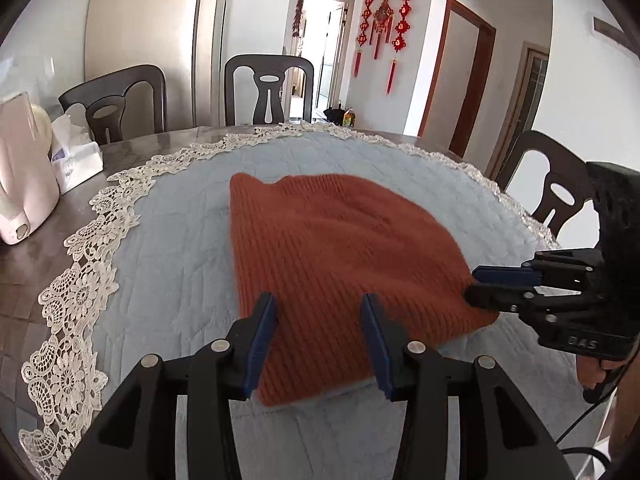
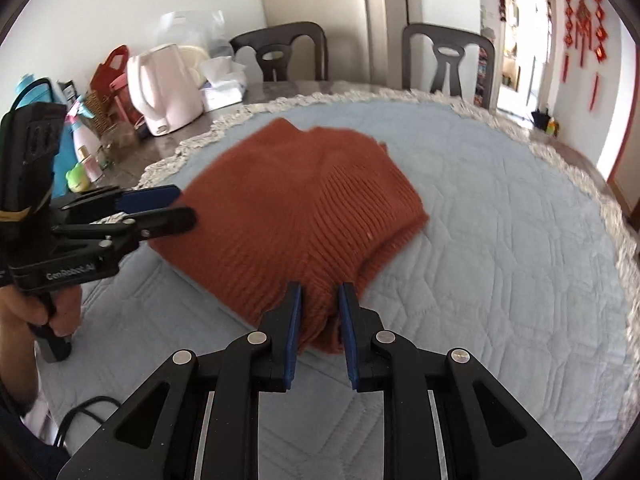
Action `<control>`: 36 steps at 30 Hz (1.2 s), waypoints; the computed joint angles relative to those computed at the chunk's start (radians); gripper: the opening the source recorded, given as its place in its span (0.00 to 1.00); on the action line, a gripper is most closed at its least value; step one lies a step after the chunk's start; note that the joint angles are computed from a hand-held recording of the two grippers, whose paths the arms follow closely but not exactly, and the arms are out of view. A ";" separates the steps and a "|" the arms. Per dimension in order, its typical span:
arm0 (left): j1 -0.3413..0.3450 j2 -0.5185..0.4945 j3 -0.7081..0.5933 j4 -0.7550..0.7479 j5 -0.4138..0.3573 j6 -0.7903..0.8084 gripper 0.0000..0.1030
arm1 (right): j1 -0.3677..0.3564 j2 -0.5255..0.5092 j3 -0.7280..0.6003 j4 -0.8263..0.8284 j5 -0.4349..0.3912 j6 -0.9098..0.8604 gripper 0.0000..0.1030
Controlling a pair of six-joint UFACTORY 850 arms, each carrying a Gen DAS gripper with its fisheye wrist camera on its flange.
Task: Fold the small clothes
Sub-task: 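Open both tools and pull them back from the folded sweater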
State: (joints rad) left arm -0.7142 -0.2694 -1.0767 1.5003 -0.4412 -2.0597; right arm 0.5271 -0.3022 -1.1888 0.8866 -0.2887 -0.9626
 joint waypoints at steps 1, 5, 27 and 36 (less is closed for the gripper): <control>0.001 -0.002 -0.002 -0.016 -0.002 0.014 0.46 | -0.003 -0.001 0.003 0.024 0.001 -0.020 0.19; 0.002 -0.008 -0.004 -0.035 -0.007 0.028 0.46 | 0.000 0.000 0.015 0.069 0.022 -0.070 0.19; -0.007 -0.011 -0.015 -0.122 -0.045 0.045 0.48 | -0.001 0.079 0.081 0.407 0.061 -0.333 0.24; -0.017 0.004 -0.006 -0.156 -0.064 0.051 0.48 | 0.006 0.055 0.048 0.393 0.072 -0.304 0.23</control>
